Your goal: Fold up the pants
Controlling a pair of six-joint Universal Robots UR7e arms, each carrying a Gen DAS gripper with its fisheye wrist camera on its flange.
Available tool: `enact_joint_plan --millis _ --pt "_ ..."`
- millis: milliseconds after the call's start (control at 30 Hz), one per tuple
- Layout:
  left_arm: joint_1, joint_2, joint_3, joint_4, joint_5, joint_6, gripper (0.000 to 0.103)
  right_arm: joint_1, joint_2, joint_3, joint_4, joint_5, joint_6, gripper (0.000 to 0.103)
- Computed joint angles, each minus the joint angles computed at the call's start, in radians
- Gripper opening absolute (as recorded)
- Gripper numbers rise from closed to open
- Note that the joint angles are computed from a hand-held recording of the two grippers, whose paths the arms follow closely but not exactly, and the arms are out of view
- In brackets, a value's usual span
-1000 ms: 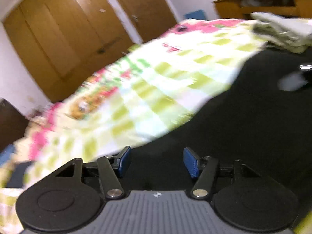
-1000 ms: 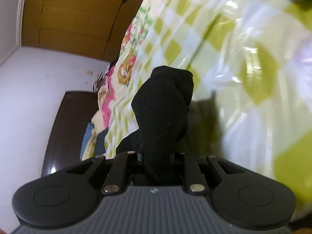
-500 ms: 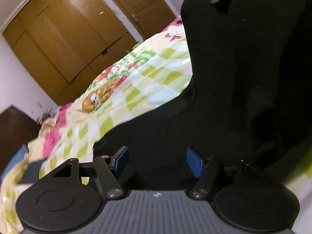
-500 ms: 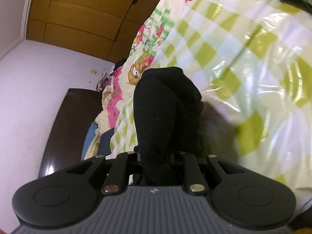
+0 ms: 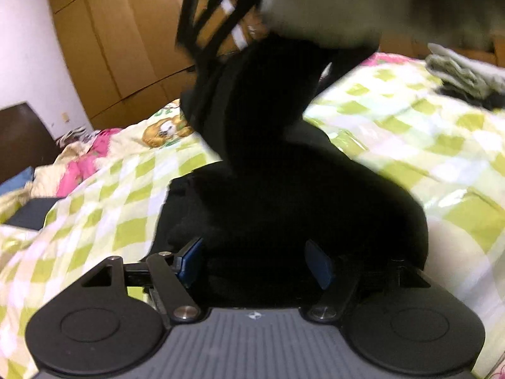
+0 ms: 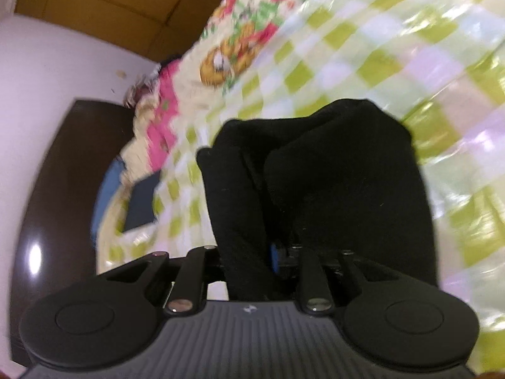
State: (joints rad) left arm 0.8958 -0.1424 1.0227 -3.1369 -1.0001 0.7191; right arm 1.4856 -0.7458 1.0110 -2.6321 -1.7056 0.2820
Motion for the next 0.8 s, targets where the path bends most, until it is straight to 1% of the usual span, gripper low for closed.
enact_joint_plan --millis 33,100,133,233,300,333,367,400,433,467,533,567,633,667,733,800 --pt "0.006 -0.003 -0.003 -0.002 -0.002 -0.017 0.083 0.009 0.024 -0.023 0.021 -0.019 -0.017 0.028" --pt "0.017 -0.028 0.015 0.012 -0.002 -0.083 0.084 0.017 0.061 -0.058 0.068 -0.026 -0.025 0.029" --pt "0.023 -0.037 0.016 0.031 -0.005 -0.121 0.084 0.021 0.072 -0.064 0.071 -0.036 -0.033 0.03" --pt "0.039 -0.056 0.017 0.064 -0.023 -0.22 0.084 0.025 0.088 -0.062 0.038 -0.045 -0.03 0.032" --pt "0.041 -0.06 0.017 0.064 -0.027 -0.245 0.084 0.027 0.09 -0.06 0.019 -0.05 -0.001 0.032" --pt "0.04 -0.059 0.019 0.053 -0.027 -0.242 0.084 0.028 0.089 -0.056 0.008 -0.05 0.018 0.035" --pt "0.038 -0.059 0.025 0.033 -0.021 -0.227 0.084 0.03 0.09 -0.054 -0.007 -0.043 0.028 0.038" --pt "0.037 -0.06 0.03 0.02 -0.011 -0.217 0.084 0.03 0.087 -0.048 -0.017 -0.027 0.027 0.044" --pt "0.036 -0.059 0.031 0.015 0.003 -0.217 0.084 0.033 0.09 -0.055 -0.015 -0.015 0.022 0.047" --pt "0.036 -0.059 0.03 0.012 0.021 -0.224 0.084 0.035 0.099 -0.072 -0.008 0.002 0.012 0.047" --pt "0.04 -0.065 0.029 0.016 0.039 -0.238 0.084 0.036 0.118 -0.104 0.012 0.062 0.006 0.046" --pt "0.041 -0.066 0.027 0.018 0.051 -0.244 0.084 0.038 0.124 -0.115 0.016 0.073 0.002 0.046" --pt "0.036 -0.063 0.025 0.001 0.094 -0.24 0.084 0.041 0.134 -0.132 0.019 0.084 -0.031 0.046" --pt "0.034 -0.061 0.024 -0.009 0.115 -0.237 0.084 0.044 0.136 -0.14 0.025 0.075 -0.059 0.046" --pt "0.032 -0.067 0.034 -0.023 0.15 -0.24 0.084 0.054 0.138 -0.148 0.025 0.018 -0.145 0.047" --pt "0.03 -0.075 0.045 -0.034 0.194 -0.236 0.084 0.069 0.142 -0.154 0.011 -0.073 -0.272 0.047"
